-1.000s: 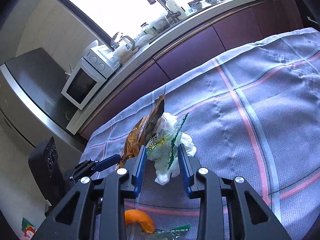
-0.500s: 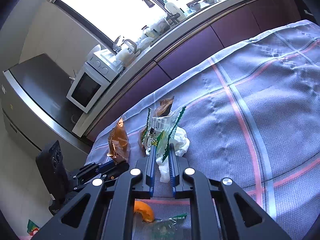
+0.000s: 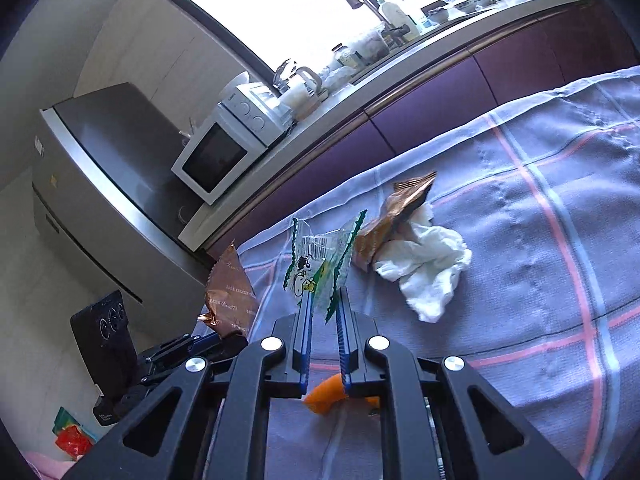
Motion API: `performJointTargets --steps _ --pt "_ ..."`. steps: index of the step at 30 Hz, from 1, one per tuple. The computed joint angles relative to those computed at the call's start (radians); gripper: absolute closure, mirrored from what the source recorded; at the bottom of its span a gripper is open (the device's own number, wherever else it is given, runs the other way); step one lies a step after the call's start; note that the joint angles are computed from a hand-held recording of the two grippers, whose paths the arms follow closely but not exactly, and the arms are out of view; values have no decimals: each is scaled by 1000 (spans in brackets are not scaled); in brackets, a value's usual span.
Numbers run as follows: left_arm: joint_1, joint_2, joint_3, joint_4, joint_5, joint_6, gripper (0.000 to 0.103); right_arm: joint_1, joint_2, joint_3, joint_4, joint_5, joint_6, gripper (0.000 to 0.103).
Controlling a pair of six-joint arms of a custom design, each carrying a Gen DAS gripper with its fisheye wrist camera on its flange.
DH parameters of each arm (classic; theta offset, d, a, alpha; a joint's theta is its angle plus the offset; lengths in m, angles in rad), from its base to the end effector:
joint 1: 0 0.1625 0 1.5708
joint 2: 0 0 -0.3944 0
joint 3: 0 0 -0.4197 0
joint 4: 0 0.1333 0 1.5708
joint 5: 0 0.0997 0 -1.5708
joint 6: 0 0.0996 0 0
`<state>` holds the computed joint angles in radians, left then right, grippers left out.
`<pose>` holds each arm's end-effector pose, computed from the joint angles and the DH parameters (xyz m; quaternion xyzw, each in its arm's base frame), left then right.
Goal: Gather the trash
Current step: 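Grasp the gold snack bag with the left tool while the right tool grasps a green-printed wrapper, then carry the gold snack bag and green wrapper over the teal bin with both tools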
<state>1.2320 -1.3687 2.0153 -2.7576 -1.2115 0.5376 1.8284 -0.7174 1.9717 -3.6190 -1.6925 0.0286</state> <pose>-0.0232 -0.5724 0.2673 0.3592 0.8789 -0.2441 0.1974 0.2620 -0.5186 0.0247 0.0818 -0.9172 0.3899 0.0005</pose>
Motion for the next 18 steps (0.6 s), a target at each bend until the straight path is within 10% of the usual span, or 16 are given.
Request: performJointTargets --steps 18 --pt "87 -269 115 19 12 -40 75 99 158 -183 193 88 -40 92"
